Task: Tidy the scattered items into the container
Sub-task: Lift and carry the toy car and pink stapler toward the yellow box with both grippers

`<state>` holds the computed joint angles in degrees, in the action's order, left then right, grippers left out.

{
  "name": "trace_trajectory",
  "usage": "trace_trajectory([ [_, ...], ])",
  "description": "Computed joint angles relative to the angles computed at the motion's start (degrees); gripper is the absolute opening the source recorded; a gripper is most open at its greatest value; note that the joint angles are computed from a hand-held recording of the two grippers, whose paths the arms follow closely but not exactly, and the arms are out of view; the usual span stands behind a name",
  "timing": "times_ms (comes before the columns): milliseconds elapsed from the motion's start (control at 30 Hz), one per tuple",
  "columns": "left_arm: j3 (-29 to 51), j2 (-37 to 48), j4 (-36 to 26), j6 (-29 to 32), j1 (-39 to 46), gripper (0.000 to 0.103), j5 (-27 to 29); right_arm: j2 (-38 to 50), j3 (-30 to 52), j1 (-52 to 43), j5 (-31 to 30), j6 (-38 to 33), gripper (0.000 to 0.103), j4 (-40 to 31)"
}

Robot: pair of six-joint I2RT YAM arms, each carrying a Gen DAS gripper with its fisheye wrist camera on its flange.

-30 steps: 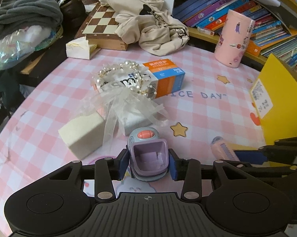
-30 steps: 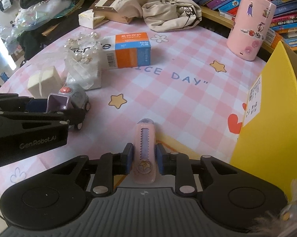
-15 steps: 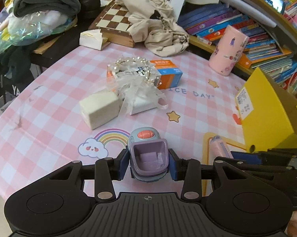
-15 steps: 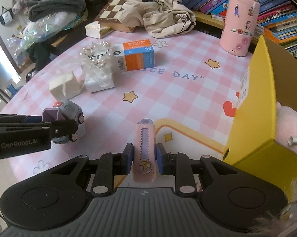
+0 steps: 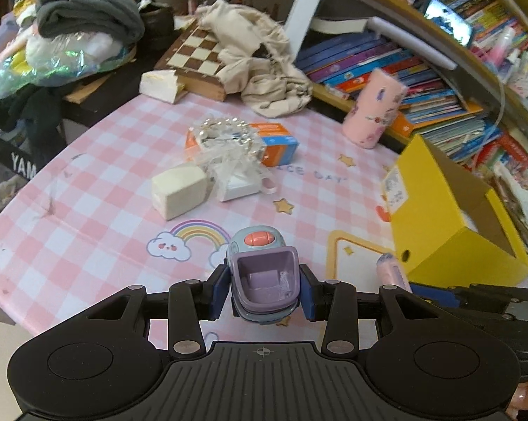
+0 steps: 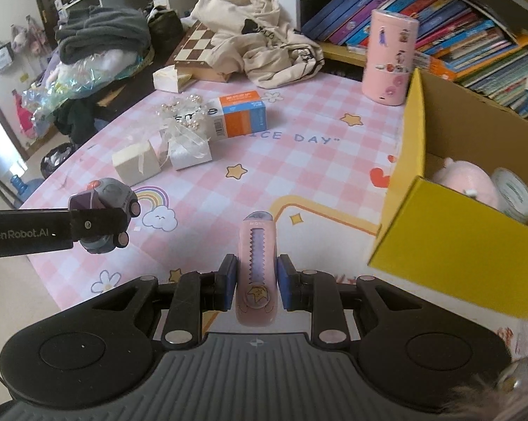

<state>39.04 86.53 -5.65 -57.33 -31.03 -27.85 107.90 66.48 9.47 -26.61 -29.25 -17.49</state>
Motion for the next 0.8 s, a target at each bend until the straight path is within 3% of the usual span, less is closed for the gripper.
trace_trajectory([
  [800, -1.77, -3.09, 1.55, 3.10, -7.25, 0.040, -0.36, -12.45, -13.89, -7.02, -0.52, 2.91, 0.023, 4.29],
])
